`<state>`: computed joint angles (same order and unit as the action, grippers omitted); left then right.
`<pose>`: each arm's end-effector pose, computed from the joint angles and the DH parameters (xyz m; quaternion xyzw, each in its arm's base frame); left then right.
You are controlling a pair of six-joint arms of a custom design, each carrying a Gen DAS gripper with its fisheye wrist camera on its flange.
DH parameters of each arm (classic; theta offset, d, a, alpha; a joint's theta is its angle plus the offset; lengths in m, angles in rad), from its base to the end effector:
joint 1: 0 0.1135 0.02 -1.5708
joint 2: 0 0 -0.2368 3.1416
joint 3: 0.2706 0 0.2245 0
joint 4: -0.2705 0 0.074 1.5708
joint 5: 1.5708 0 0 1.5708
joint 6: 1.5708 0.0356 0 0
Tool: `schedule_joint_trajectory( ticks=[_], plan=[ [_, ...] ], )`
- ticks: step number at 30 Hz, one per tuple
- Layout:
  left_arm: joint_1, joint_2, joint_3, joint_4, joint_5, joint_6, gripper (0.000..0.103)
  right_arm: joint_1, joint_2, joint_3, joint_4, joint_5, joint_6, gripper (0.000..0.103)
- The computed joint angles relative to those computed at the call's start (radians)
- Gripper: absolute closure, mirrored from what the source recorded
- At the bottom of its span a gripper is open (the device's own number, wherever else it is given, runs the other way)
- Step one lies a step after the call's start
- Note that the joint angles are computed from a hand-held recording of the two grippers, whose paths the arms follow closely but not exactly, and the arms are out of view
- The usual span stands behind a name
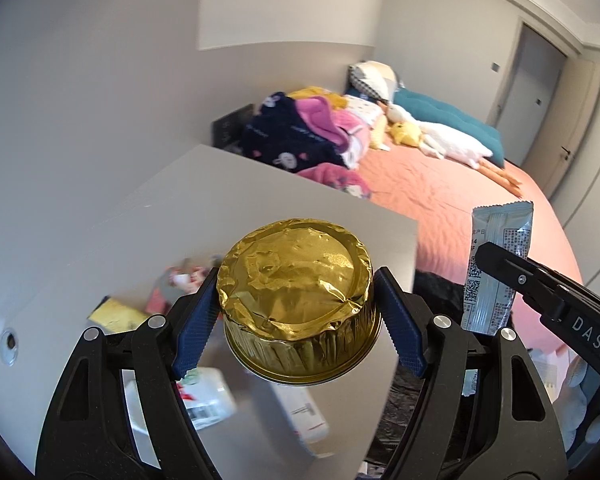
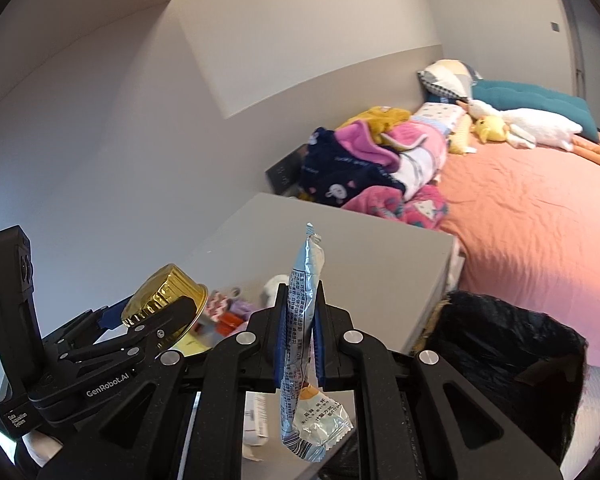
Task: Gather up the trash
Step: 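Carry gold cup and silver wrapper over the black trash bin with both tools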
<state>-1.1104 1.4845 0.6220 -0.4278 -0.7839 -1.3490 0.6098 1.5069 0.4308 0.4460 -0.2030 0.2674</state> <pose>0.1173 -0.1800 0.1288 -0.1619 0.9022 0.0047 0.3997 0.1995 0.1481 0.1238 -0.1963 0.8660 0.2733 0.3699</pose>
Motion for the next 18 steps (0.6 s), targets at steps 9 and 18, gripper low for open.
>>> schedule_joint_trajectory(
  ticks=[9, 18],
  plan=[
    [0.052, 0.136, 0.099, 0.196, 0.063, 0.216, 0.030, -0.175, -0.088, -0.066, -0.025, -0.060, -0.044, 0.091],
    [0.070, 0.308, 0.244, 0.321, 0.143, 0.381, 0.030, -0.374, -0.141, -0.102, -0.069, -0.145, -0.097, 0.091]
  ],
)
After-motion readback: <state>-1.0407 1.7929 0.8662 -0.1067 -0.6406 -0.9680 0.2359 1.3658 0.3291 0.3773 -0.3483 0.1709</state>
